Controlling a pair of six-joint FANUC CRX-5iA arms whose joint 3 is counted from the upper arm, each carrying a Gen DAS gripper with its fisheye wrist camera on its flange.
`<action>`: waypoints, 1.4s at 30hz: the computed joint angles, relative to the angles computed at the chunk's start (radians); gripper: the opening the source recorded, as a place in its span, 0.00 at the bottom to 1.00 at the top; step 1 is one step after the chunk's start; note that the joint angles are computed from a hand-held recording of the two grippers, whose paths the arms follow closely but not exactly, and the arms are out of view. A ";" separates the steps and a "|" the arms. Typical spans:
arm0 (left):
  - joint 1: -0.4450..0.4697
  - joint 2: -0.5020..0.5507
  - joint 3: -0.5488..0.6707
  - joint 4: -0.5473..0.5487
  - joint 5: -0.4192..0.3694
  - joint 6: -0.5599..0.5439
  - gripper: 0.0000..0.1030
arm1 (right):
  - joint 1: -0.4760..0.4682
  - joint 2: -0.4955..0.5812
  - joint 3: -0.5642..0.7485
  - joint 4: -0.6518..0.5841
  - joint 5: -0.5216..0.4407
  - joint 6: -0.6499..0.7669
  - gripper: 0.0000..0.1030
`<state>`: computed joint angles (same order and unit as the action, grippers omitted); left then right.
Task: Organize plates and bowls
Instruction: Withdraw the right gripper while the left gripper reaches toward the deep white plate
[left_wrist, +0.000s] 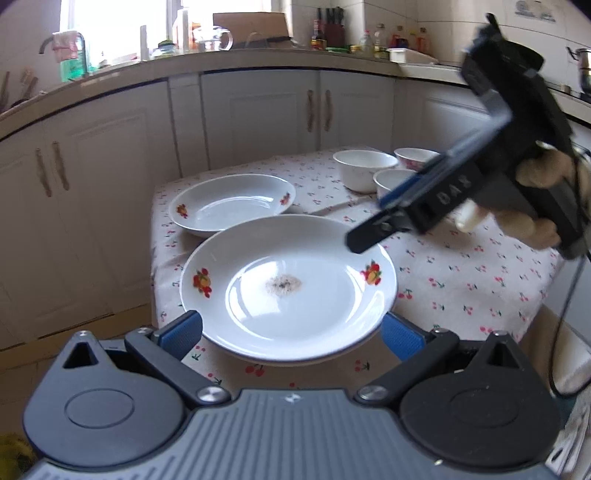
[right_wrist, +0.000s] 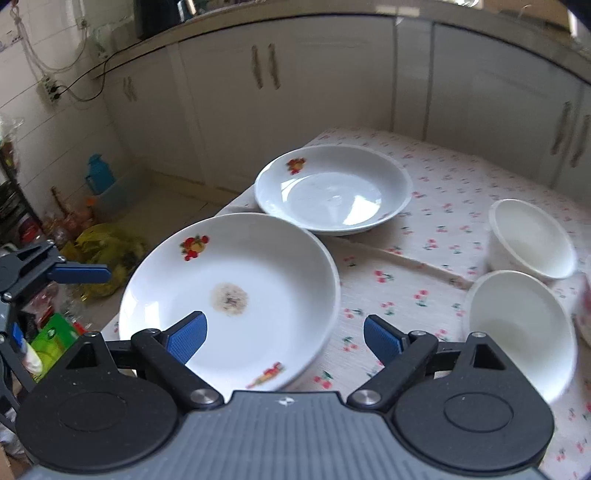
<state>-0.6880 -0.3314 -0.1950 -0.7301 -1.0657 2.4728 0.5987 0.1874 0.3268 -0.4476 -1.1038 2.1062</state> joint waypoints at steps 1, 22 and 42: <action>-0.013 0.011 0.014 -0.012 -0.020 0.025 0.99 | -0.001 -0.018 -0.024 0.007 0.026 -0.002 0.92; -0.094 0.240 0.258 -0.072 -0.185 0.162 0.99 | -0.144 -0.178 -0.228 -0.011 0.186 0.010 0.92; 0.332 0.227 0.289 0.153 -0.036 -0.282 0.99 | -0.116 0.054 0.132 -0.146 0.006 0.082 0.92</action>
